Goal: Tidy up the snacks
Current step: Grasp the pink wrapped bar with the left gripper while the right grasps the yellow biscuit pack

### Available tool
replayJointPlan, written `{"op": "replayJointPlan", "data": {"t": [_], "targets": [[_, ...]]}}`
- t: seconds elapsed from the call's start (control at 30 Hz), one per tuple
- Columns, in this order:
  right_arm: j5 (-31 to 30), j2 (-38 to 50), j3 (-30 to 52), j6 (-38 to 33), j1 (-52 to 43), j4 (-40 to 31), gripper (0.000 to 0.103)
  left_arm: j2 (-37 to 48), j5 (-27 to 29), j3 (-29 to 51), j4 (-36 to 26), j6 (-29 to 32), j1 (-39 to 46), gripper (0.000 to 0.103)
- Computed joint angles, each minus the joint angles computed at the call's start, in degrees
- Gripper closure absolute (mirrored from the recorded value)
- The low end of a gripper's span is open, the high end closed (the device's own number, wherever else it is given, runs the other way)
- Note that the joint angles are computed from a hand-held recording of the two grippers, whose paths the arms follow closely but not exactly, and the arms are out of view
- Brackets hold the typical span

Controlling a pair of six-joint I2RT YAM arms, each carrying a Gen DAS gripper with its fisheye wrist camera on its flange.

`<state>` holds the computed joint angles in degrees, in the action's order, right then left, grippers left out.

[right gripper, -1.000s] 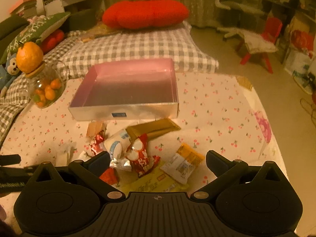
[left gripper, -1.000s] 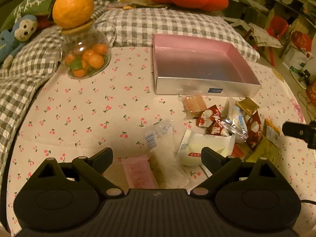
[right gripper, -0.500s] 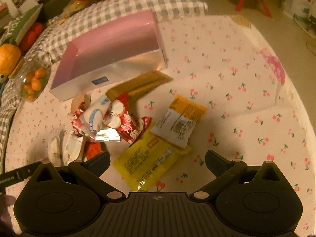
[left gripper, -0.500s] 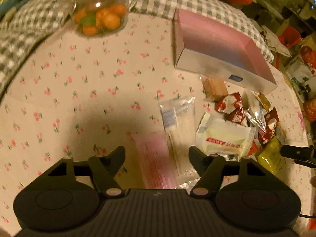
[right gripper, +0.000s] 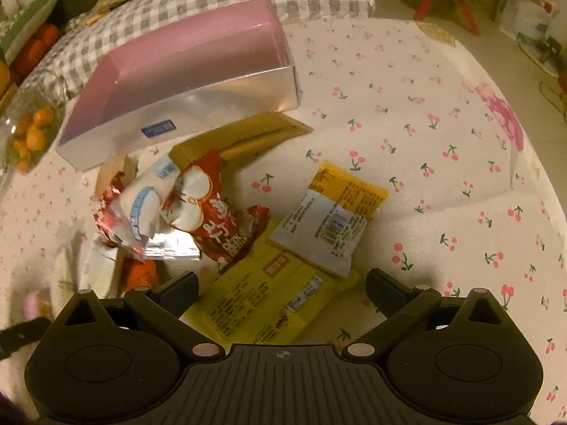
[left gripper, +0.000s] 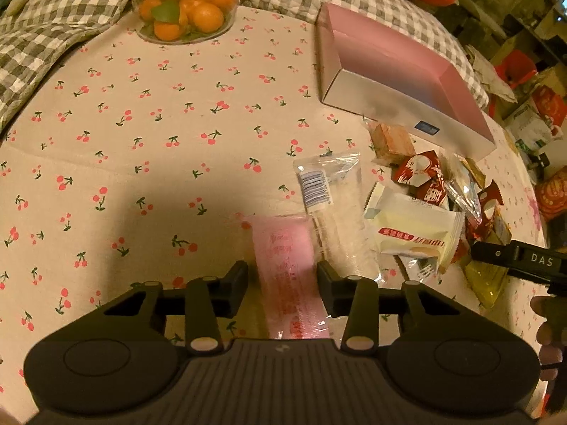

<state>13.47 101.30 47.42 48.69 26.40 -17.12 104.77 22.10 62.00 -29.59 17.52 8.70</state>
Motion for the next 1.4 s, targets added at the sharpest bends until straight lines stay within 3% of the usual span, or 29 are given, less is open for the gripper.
{"op": "replayJointPlan", "data": {"t": [0.17,0.5,0.73,1.0,1.17,1.4], "targets": [[0.29,-2.25,-3.49,-3.07,0.40,1.88,0.002,-0.17,-0.30,-0.26,-0.14,4.36,0.86,0.068],[6.19,-7.65,-14.21,-8.83,3.38,10.72,0.002,-4.11,1.25,-8.25,8.26,13.80,2.63,0.067],[6.87,-7.63,-16.38,-11.15,4.39,16.00,0.000,-3.93,4.03,-9.21,9.43,16.06,3.37,0.055],[8.01,-7.64,-17.84,-11.18,5.33,18.89,0.001,-4.06,5.53,-10.74,12.10,15.26,4.21,0.060],[7.93,-8.32,-17.95,-12.10,6.14,19.43,0.012,-4.14,4.97,-10.53,12.12,14.13,4.25,0.071],[6.85,-9.01,-16.55,-13.66,6.92,18.54,0.052,-3.95,5.51,-9.78,10.79,13.04,4.63,0.073]]}}
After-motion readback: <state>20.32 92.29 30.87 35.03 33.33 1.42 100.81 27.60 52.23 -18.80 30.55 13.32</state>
